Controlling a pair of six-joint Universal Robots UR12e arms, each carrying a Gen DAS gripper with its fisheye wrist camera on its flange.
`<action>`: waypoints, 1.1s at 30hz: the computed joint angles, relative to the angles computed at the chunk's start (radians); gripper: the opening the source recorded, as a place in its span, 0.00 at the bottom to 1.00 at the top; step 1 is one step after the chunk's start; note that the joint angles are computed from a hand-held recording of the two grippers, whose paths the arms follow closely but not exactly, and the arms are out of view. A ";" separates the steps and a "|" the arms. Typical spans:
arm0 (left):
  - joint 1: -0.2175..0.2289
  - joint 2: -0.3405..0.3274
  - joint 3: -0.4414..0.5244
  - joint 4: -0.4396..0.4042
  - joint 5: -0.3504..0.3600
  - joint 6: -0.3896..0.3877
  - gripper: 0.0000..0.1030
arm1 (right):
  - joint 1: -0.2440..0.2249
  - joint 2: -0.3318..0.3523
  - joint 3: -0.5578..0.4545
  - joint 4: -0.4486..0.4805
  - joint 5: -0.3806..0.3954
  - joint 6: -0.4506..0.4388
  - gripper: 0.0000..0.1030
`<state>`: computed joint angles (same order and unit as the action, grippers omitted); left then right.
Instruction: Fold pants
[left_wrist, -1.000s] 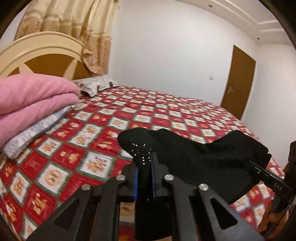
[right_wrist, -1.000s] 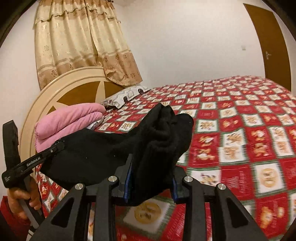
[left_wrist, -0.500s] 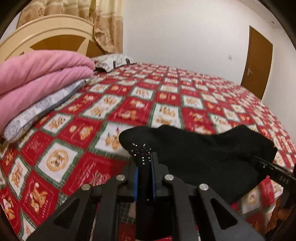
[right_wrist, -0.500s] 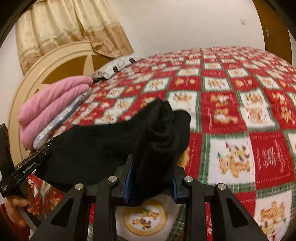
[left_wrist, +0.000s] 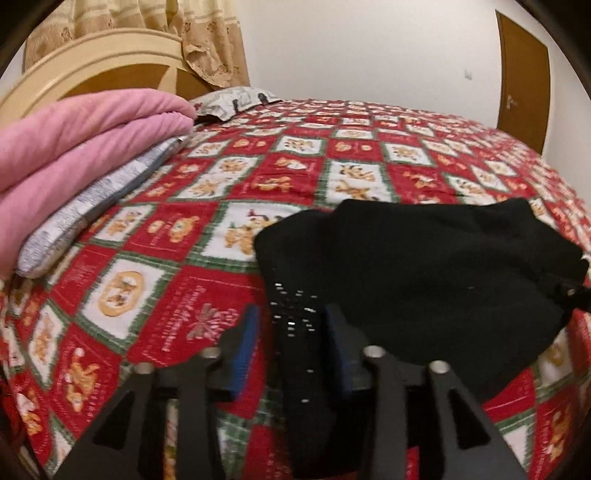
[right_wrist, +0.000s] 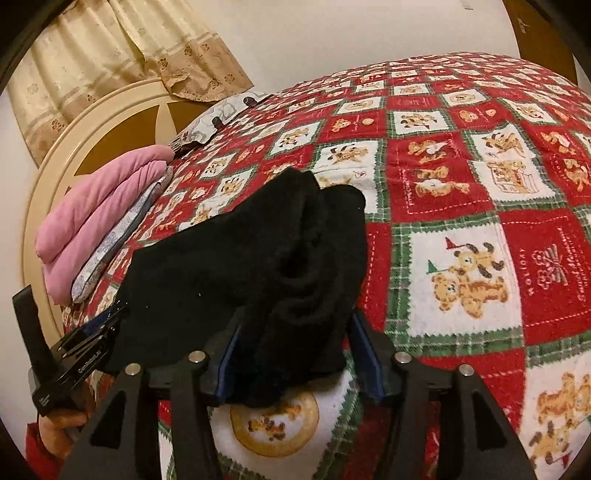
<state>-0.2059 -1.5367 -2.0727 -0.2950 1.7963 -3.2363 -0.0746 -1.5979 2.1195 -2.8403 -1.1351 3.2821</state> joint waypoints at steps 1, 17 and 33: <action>-0.008 -0.002 0.002 -0.004 0.042 0.006 0.60 | -0.008 -0.011 0.006 0.005 0.006 0.009 0.61; -0.045 0.035 -0.012 0.068 0.253 0.021 0.81 | 0.051 -0.063 0.014 -0.241 -0.228 -0.044 0.21; -0.055 -0.073 0.071 0.032 0.049 -0.022 0.87 | 0.075 0.099 -0.096 -0.103 -0.182 -0.072 0.09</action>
